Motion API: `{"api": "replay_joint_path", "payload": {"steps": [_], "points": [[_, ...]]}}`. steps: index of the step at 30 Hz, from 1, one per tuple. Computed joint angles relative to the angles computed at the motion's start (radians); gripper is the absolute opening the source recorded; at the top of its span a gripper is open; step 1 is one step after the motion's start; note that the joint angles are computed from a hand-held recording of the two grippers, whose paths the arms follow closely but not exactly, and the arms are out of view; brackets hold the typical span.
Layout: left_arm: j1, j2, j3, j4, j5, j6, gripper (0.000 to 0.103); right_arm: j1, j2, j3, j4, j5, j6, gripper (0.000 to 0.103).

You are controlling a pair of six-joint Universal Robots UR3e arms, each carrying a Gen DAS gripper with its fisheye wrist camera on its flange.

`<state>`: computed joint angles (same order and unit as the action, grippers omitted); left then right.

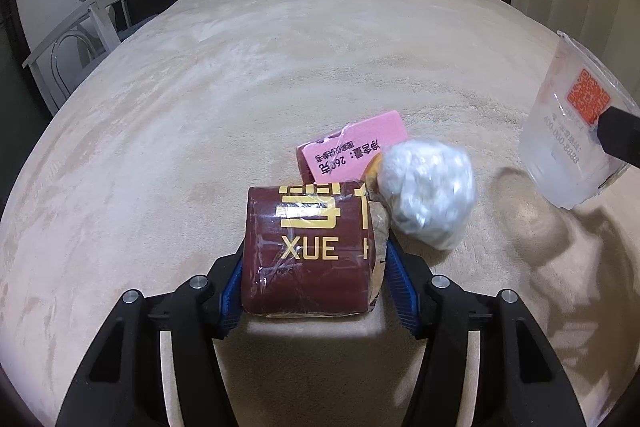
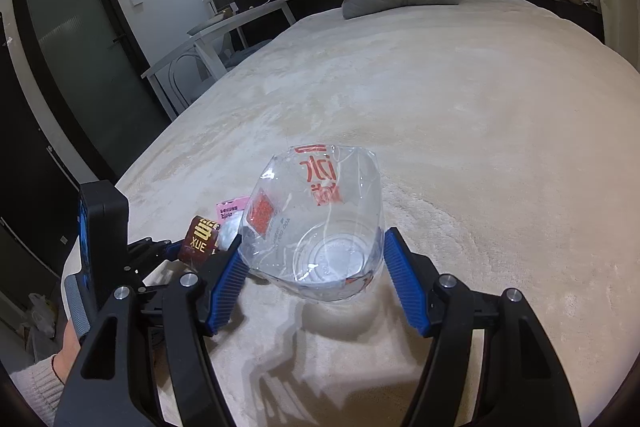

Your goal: Collect trash

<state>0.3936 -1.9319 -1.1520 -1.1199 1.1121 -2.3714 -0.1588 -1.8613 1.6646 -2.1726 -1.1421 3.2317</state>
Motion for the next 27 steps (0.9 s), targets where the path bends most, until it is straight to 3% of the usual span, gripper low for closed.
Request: {"api": "replay_joint_path", "payload": {"steps": [13,22,27], "points": [[0.103,0.109,-0.024,-0.111,-0.111,-0.024,0.058,-0.06,-0.173,0.07,0.088,0.05,0.006,0.066],[0.204,0.278,-0.141,-0.213,-0.205,0.066,0.058,-0.128,-0.35,0.098,0.225,0.092,-0.031,0.066],[0.293,0.366,-0.183,-0.32,-0.281,0.142,0.058,-0.27,-0.506,0.103,0.419,0.186,-0.118,0.066]]}}
